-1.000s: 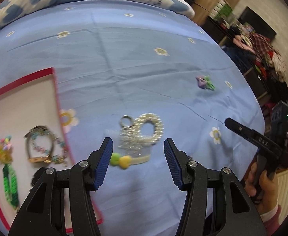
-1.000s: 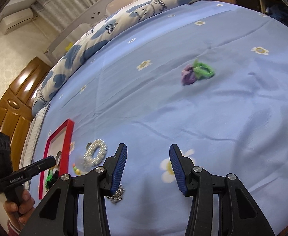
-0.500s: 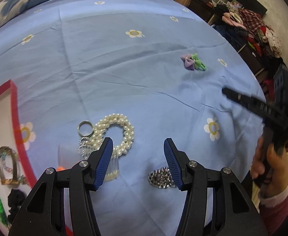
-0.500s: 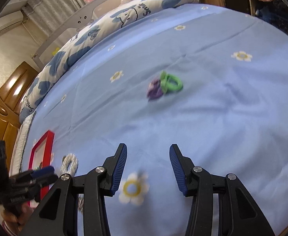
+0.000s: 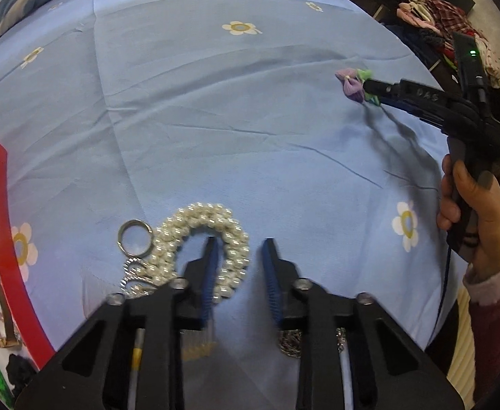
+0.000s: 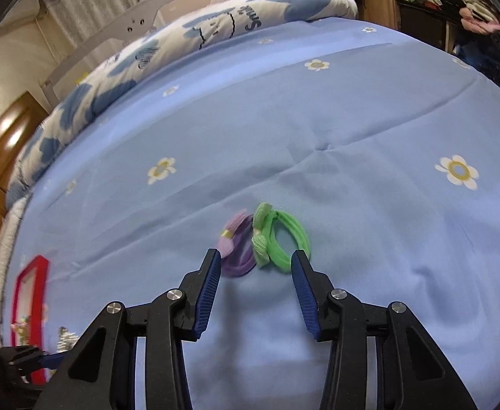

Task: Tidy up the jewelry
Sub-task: 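Move left tool to the pearl bracelet while right tool approaches the green hair tie, then grasp the pearl bracelet with left tool while right tool grasps the green hair tie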

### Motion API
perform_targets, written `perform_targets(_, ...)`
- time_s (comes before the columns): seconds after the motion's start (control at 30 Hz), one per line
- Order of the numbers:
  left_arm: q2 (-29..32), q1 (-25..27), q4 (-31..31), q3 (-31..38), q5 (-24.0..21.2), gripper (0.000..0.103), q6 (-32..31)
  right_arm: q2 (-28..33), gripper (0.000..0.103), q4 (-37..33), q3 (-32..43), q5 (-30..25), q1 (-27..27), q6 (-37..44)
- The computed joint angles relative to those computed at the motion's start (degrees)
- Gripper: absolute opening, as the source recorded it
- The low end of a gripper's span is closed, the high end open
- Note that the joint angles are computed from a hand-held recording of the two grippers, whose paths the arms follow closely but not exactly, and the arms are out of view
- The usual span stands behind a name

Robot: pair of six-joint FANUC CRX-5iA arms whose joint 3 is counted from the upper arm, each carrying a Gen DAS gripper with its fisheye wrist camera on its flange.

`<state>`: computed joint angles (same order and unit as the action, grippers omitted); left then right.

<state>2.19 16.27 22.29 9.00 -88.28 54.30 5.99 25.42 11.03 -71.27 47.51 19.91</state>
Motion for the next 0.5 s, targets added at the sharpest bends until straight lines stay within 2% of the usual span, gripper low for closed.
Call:
perform_targets(0.07,0.51,0.81,1.05,0.15,-0.68,0.012,-0.15,0.80,0.017,-0.87,0.68,-0.52,-0.52,1.53)
perform_targets(0.1,0.60,1.14,1.43,0.10,-0.74,0.011,-0.26,1.42,0.013,-1.41,1.36,-1.18,-0.73,2.52)
perform_targets(0.23,-0.26,1.91,2.21,-0.69,-0.25,0.010,-1.28,1.55,0.004,-2.29,1.86,-0.58,-0.12,3.70)
perform_targets(0.5,-2.52,5.42,7.04,-1.69,-0.86,0.010,-2.86,-0.04,0.003,-7.23,1.81,3.97,3.18,3.45)
